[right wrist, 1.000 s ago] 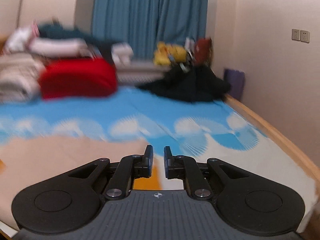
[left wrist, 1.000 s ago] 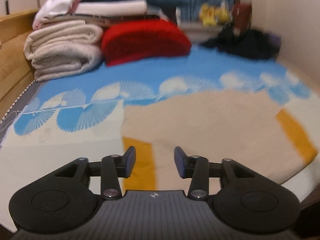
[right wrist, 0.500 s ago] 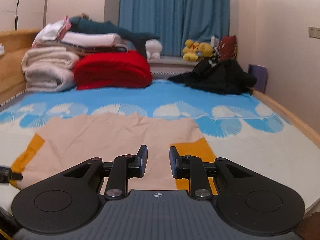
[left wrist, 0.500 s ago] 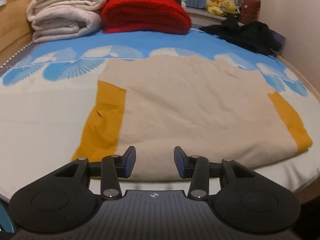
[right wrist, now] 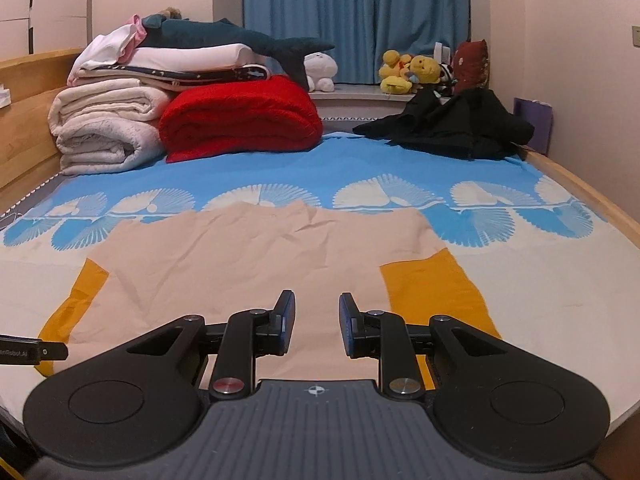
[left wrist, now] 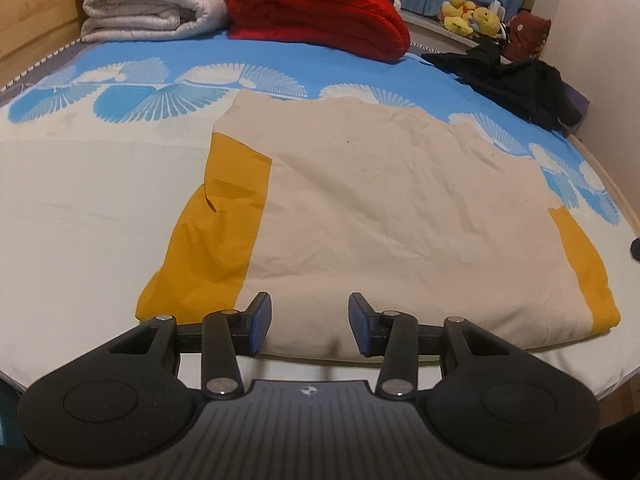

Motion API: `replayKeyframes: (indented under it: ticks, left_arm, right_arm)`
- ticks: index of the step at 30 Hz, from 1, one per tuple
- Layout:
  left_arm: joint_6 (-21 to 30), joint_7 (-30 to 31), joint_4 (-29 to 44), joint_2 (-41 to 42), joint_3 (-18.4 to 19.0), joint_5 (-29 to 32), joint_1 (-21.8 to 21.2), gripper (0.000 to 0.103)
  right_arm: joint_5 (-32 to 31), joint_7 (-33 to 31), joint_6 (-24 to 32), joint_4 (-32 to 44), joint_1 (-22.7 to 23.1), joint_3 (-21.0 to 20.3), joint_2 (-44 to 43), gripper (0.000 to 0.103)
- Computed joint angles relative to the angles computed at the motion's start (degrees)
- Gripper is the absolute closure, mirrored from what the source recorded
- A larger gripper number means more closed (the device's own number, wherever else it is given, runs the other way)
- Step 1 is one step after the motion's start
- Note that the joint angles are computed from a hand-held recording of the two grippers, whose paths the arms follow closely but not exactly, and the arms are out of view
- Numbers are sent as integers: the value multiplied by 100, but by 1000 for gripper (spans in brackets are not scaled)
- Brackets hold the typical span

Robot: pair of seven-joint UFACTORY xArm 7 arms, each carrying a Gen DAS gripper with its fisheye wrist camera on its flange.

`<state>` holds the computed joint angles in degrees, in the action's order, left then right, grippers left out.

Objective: Fold large clothes

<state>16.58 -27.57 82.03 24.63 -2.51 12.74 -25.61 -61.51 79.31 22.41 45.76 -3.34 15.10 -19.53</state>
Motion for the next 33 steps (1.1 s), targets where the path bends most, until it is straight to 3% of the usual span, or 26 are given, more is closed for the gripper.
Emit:
replayKeyframes:
  ticks: [4,8,10,18,23,29,33]
  left_arm:
    - [14,410,12,90,-644,-987,603,52]
    - [350,604,179,257,-939,-1887,914,37]
    - [599,551,300,333,-870,-2027,870,30]
    - [829,21,473,540,-597,-2222,698,28]
    - [280,-958,274,586,-307,-2129,569,28]
    - [-530,-1747,87,692,-130,-2003,504,28]
    - [-822,-2275,93,771,208,-1730,268,29]
  right_arm:
    - [36,-74,66,141,89,19,183,78]
    - [-16,-60,79,220,208,-22,341,78]
    - [198,-313,109,225,331,-123,419,78]
    - [764,-925,-21,228,476,-284,526,78]
    - [930,-1095,-75,204,468,-284,530,78]
    - [1124,-1265,-102,164,435,-298,506,78]
    - [1173,-1308,-85,175,403,-262,538,78]
